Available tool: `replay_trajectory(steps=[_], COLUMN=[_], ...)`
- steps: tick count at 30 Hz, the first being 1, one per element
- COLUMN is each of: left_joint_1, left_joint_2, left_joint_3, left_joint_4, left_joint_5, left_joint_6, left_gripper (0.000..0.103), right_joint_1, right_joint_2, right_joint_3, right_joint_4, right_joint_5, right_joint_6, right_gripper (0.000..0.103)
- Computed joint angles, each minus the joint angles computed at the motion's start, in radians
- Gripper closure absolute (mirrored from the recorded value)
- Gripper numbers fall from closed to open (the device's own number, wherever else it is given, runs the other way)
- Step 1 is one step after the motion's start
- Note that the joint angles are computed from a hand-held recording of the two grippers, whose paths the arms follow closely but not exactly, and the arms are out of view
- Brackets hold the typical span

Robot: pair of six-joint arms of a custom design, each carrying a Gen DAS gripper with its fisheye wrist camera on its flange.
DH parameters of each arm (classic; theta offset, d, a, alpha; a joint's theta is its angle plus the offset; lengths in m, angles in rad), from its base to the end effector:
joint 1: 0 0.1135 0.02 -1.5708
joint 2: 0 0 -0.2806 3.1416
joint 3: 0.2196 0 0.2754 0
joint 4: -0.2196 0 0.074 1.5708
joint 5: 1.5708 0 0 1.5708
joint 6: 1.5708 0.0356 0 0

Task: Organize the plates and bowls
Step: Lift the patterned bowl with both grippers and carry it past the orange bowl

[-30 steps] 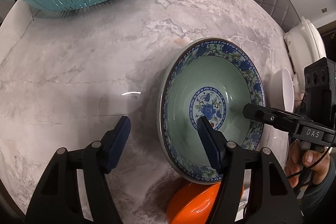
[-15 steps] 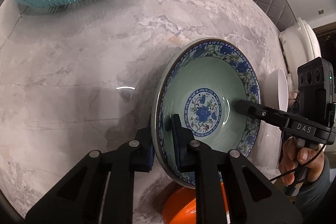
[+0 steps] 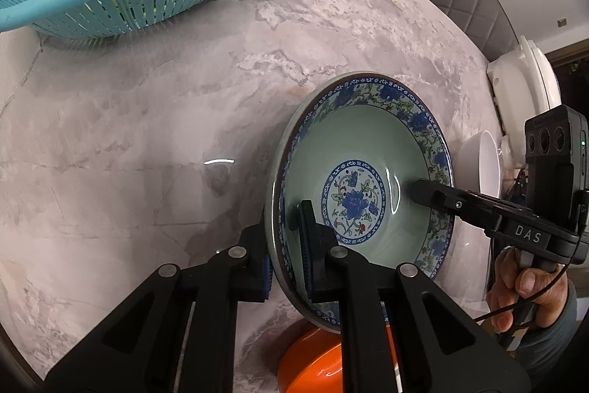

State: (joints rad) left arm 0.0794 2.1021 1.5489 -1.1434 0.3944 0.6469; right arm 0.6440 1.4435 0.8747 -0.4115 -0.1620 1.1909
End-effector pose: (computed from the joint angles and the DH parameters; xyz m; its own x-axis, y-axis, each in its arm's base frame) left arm 0.4088 0.0188 0.1592 -0.8623 0.4896 -0.1297 0.4993 0.7787 -0.3798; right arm 0.2396 0.1871 0.2069 -0.8633 0.4980 -0.0820 0.3706 0.7358 0.5668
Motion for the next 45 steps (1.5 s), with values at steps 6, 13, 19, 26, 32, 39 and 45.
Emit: replay_trajectory(steps=[6,13,19,26,32,39,45], left_joint_1=[0.016,0.085,0.206,0.410,0.617,0.825,0.939], left_joint_2=[-0.045,-0.121,-0.201,-0.264,-0.264,-0.235,-0.170], left_joint_3=[-0.002,0.002,-0.002,-0.005,-0.009,-0.052,-0.060], left_joint_4=[-0.033,-0.106,-0.192,-0.299,-0.378,-0.369,-0.332], left_joint_5=[0.010,0.042,0.055,0.057,0.022,-0.061,-0.118], left_joint_6=[0.023,0.075,0.162,0.301,0.458,0.588,0.630], left_gripper=[0.093,0.093,0.093,0.093,0.093,0.093,0.092], right_joint_1=[0.009,0.049,0.124,0.248,0.362,0.472,0.538], right_joint_2=[-0.012,-0.033,-0.025,0.052,0.121,0.229,0.347], right_joint_3=[0.037,0.113,0.192,0.300,0.366,0.438,0.523], right_joint_4=[-0.052,-0.127,-0.169,-0.181,-0.174,-0.157,-0.161], right_joint_5=[0.026,0.071,0.112,0.155,0.182,0.186,0.177], right_joint_6=[-0.018,-0.030,-0.017,0.007,0.044,0.086,0.098], right_gripper=[0.094,0.094,0.094,0.094,0.094,0.094,0.094])
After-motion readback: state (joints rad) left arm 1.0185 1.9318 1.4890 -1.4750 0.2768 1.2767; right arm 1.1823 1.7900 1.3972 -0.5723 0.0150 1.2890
